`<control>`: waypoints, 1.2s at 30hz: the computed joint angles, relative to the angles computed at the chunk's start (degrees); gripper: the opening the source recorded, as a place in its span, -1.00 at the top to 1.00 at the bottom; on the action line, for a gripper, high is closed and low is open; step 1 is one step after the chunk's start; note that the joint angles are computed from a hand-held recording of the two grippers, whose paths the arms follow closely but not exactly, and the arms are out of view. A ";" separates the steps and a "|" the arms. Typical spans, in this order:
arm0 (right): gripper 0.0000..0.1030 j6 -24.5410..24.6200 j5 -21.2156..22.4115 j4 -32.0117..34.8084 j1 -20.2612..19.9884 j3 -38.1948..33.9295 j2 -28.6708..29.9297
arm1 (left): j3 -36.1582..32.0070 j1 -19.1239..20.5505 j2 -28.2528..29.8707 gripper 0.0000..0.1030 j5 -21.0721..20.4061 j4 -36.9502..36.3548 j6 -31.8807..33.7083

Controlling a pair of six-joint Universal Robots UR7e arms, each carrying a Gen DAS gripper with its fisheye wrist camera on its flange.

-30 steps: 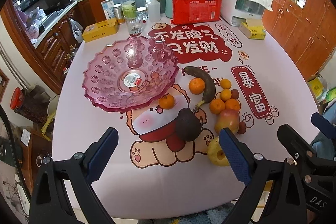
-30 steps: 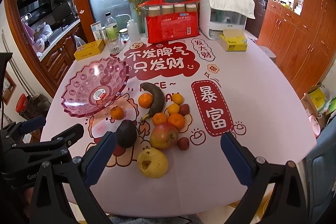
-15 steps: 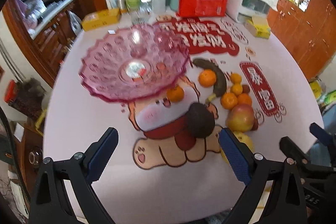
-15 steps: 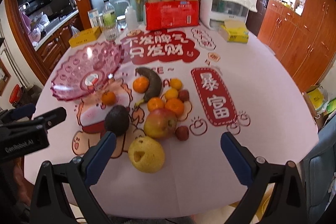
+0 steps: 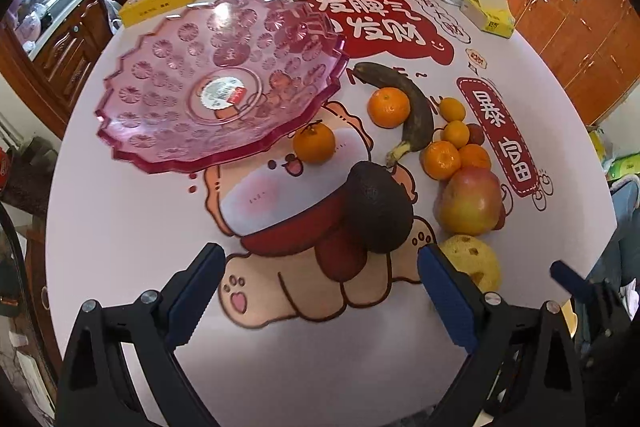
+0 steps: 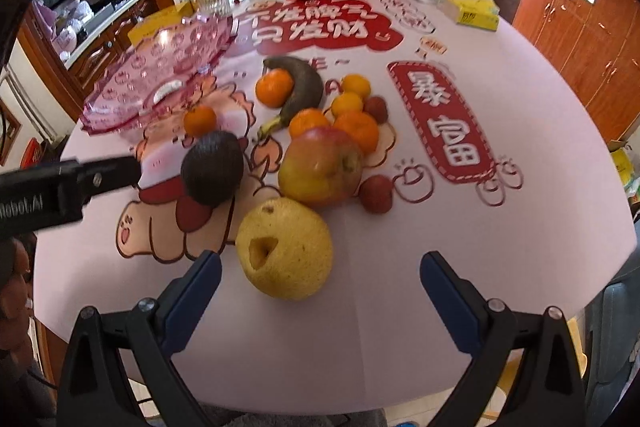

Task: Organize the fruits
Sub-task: 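Grasp the avocado with the left tool while the right tool grasps the yellow pear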

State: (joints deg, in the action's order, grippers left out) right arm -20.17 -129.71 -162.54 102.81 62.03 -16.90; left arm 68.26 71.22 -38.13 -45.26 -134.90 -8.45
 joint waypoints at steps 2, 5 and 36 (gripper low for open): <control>-0.93 -0.62 0.08 0.11 -0.29 -0.66 0.96 | -1.36 0.38 0.95 -0.87 -0.37 0.81 -0.13; -0.82 -1.04 0.62 1.23 -0.84 -2.36 2.41 | -3.16 0.90 2.24 -0.87 -0.98 1.96 0.01; -0.30 -3.82 9.74 13.10 -4.28 -5.83 2.37 | -21.26 3.13 14.20 -0.10 -6.38 16.02 -6.99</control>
